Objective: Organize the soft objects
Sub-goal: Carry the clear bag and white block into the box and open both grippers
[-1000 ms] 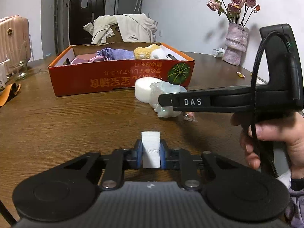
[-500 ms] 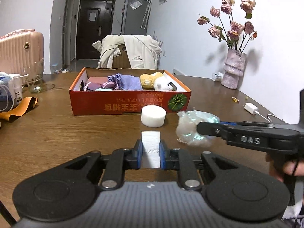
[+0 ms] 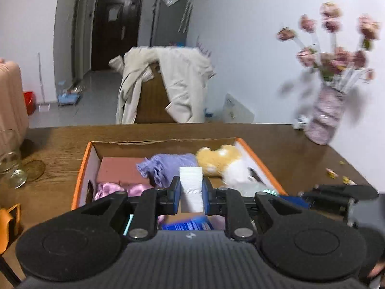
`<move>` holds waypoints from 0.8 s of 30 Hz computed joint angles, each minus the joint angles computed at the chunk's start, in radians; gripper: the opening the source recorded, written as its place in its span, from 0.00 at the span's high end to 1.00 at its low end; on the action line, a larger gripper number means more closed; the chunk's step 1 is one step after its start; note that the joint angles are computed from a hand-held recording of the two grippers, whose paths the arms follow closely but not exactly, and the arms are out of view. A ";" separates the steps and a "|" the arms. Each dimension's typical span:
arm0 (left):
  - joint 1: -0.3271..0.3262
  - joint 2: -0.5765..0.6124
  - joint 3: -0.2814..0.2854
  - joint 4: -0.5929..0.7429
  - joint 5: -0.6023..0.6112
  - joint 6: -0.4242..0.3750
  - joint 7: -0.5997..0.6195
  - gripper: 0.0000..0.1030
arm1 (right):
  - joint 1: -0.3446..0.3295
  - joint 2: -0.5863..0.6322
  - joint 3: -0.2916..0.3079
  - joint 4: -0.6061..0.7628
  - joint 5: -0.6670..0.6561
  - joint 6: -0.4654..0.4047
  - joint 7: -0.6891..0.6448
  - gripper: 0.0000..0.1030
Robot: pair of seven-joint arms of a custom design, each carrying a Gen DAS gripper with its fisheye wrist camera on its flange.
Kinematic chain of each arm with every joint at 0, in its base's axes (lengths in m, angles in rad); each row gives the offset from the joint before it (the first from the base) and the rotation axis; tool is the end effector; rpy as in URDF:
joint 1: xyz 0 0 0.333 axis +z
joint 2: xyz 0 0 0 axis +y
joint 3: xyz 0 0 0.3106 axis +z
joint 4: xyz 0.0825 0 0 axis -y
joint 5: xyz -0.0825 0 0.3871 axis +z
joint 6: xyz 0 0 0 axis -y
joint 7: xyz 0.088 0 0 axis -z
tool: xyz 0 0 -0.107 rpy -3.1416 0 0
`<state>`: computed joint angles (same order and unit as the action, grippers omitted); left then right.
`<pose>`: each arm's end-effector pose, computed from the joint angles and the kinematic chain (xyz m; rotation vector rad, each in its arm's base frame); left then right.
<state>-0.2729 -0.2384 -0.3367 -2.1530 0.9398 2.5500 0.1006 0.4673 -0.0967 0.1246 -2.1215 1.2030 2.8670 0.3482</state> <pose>0.4250 -0.3253 0.5540 -1.8042 1.4775 -0.9234 0.4919 0.2704 0.5170 -1.9619 0.8267 -0.3439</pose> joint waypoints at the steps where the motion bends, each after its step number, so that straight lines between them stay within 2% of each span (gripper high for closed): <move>1: 0.009 0.034 0.015 0.020 -0.007 0.020 0.015 0.82 | -0.003 0.063 0.009 0.050 -0.069 0.009 0.054 0.77; 4: 0.026 0.134 0.054 0.070 -0.043 0.067 0.064 0.82 | -0.005 0.198 0.024 0.157 -0.210 0.019 0.185 0.77; 6: 0.027 0.187 0.067 0.098 -0.061 0.060 0.103 0.82 | -0.008 0.259 0.028 0.208 -0.294 -0.007 0.284 0.77; 9: 0.024 0.214 0.082 0.086 -0.076 0.059 0.127 0.80 | -0.021 0.315 0.052 0.256 -0.333 -0.054 0.318 0.75; 10: 0.023 0.219 0.085 0.084 -0.064 0.046 0.119 0.78 | -0.019 0.326 0.055 0.261 -0.358 -0.055 0.327 0.71; 11: 0.023 0.219 0.088 0.078 -0.064 0.044 0.116 0.71 | -0.019 0.331 0.058 0.264 -0.376 -0.062 0.336 0.68; 12: 0.025 0.212 0.095 0.063 -0.075 0.070 0.114 0.64 | -0.024 0.331 0.064 0.264 -0.380 -0.071 0.334 0.60; 13: 0.031 0.202 0.103 0.042 -0.096 0.114 0.113 0.60 | -0.028 0.331 0.068 0.266 -0.382 -0.083 0.330 0.53; 14: 0.035 0.194 0.108 0.028 -0.118 0.148 0.119 0.54 | -0.030 0.329 0.070 0.265 -0.388 -0.089 0.332 0.52; 15: 0.036 0.188 0.107 0.025 -0.131 0.151 0.127 0.53 | -0.028 0.323 0.069 0.256 -0.399 -0.083 0.338 0.50; 17: 0.031 0.166 0.094 0.027 -0.127 0.105 0.132 0.52 | -0.016 0.295 0.061 0.225 -0.440 -0.052 0.366 0.49; 18: 0.028 0.146 0.087 0.024 -0.126 0.079 0.130 0.44 | -0.019 0.274 0.062 0.207 -0.439 -0.045 0.367 0.48; 20: 0.025 0.109 0.073 0.021 -0.107 0.038 0.105 0.40 | -0.035 0.215 0.068 0.167 -0.393 -0.051 0.327 0.46; 24: 0.010 -0.005 0.042 -0.005 -0.115 -0.040 0.113 0.38 | -0.045 0.069 0.045 0.075 -0.302 -0.035 0.239 0.44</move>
<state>-0.2633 -0.2435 -0.2951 -2.1582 0.8244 2.5099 0.2132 0.4222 -0.0279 0.1695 -2.0470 0.9015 2.8320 0.5874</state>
